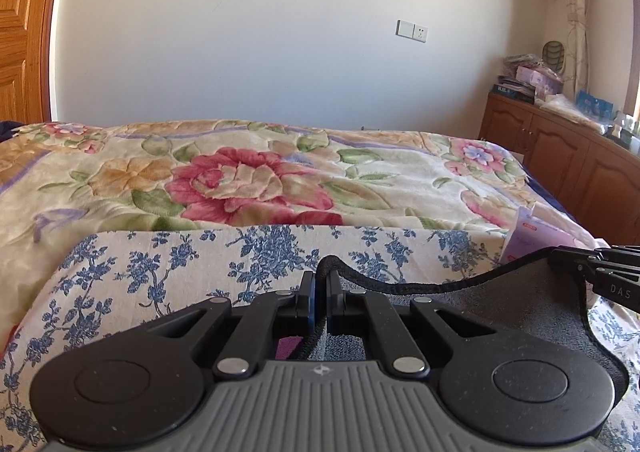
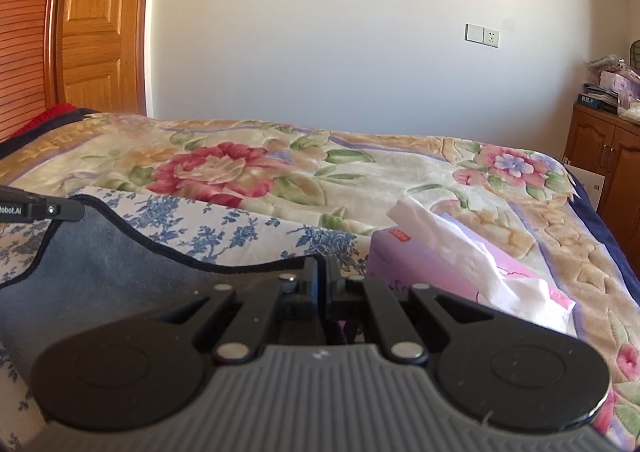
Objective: Fold towel
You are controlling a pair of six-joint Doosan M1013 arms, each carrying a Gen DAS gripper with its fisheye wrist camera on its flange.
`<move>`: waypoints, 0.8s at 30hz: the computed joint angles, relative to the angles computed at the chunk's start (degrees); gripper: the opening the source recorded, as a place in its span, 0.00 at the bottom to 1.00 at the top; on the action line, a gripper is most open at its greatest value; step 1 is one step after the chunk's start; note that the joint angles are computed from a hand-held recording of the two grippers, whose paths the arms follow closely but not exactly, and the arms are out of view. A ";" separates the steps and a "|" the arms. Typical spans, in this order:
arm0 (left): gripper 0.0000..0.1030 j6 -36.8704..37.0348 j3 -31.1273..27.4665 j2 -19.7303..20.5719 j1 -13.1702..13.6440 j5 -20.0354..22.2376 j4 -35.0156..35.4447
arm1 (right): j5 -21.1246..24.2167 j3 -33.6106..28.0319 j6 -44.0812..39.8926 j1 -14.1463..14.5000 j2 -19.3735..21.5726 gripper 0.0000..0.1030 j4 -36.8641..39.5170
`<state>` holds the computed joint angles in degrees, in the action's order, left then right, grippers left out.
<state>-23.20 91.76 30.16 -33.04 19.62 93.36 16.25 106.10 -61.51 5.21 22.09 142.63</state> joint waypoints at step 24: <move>0.12 6.30 -0.87 1.01 0.30 0.51 -6.36 | -3.52 -1.35 2.55 0.31 1.77 0.05 -2.19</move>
<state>-16.90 90.89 31.17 -32.74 20.12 87.00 12.73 104.74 -58.97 5.52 23.86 140.44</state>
